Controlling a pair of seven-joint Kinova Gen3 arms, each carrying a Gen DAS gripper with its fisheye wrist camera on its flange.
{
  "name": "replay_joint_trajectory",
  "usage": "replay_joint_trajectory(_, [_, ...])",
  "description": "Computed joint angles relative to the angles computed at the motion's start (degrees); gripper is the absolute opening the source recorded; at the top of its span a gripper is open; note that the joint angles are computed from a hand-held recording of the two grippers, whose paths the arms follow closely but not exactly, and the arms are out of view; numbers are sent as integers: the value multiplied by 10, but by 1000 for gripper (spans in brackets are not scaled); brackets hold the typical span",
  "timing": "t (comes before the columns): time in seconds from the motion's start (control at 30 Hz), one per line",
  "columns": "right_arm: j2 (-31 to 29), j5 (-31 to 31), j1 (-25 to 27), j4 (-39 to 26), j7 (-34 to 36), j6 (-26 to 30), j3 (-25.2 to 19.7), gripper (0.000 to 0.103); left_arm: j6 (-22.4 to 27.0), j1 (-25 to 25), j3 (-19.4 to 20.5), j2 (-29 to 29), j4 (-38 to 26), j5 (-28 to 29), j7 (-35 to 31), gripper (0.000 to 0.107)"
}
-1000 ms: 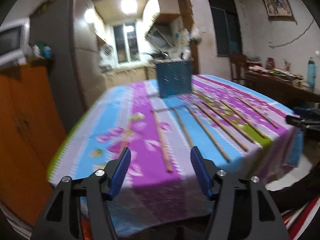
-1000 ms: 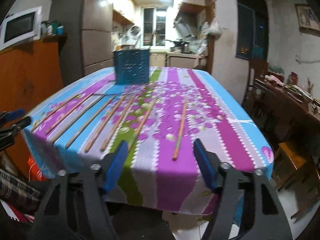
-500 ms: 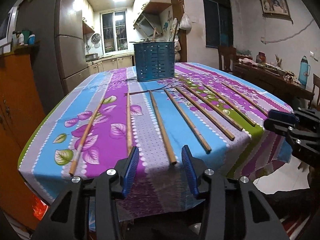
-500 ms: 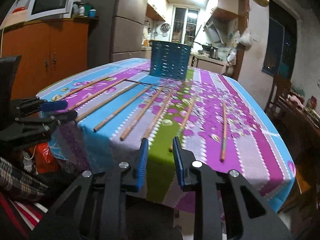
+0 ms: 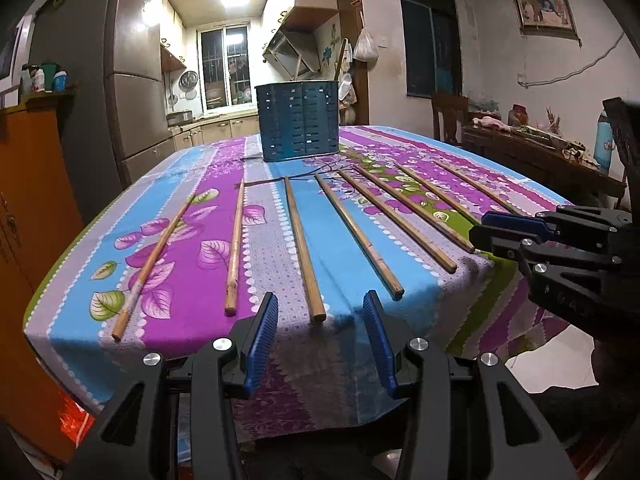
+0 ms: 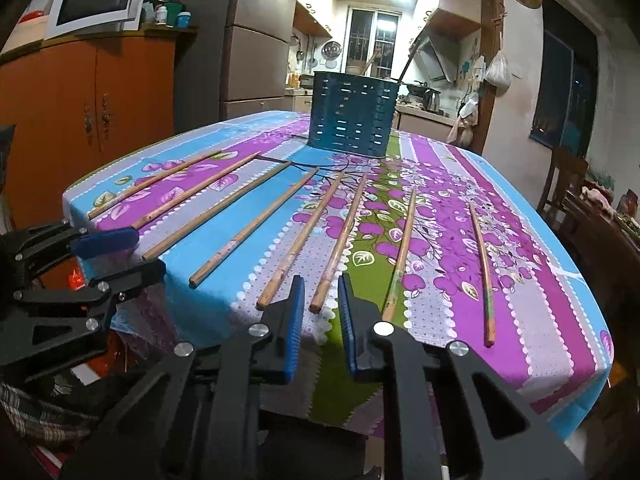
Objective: Organize utensils
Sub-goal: 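Close the left tool on a bamboo chopstick while the right tool grasps another, then lift both held chopsticks and carry them to the blue utensil holder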
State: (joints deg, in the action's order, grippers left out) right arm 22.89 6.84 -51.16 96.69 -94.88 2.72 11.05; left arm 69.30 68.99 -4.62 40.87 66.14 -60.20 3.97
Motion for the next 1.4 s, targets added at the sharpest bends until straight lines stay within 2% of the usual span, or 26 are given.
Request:
replay_joint_trajectory(0.37, [21, -8, -25, -18, -36, 20, 32, 15, 1, 4, -8, 7, 10, -19, 31, 41])
replay_joint_trajectory(0.47, [26, -5, -65, -9, -67, 7, 78, 13, 3, 7, -8, 8, 14, -26, 39, 41])
replay_joint_trajectory(0.57, [28, -8, -74, -3, -74, -6, 87, 7, -1, 8, -8, 6, 24, -35, 50, 41])
replay_joint_trajectory(0.67, [33, -20, -102, 4, -78, -19, 119, 6, -3, 10, -8, 7, 29, -44, 60, 37])
replay_joint_trajectory(0.73, [31, -29, -92, 7, -72, -26, 108, 5, -4, 11, -6, 9, 30, -50, 60, 29])
replay_joint_trajectory(0.87, [29, -48, -83, 8, -58, -29, 99, 5, -15, 10, -5, 5, 39, -59, 70, 21])
replay_joint_trajectory(0.9, [29, -52, -80, 7, -56, -29, 96, 5, -15, 9, -5, 4, 40, -59, 72, 11])
replay_joint_trajectory(1.1, [27, -74, -79, 10, -54, -33, 99, 5, -16, 3, -1, 2, 40, -56, 75, 10])
replay_joint_trajectory(1.4, [11, -126, -110, 39, 1, -86, 133, 5, 7, 11, -6, -4, 46, -70, 90, 8])
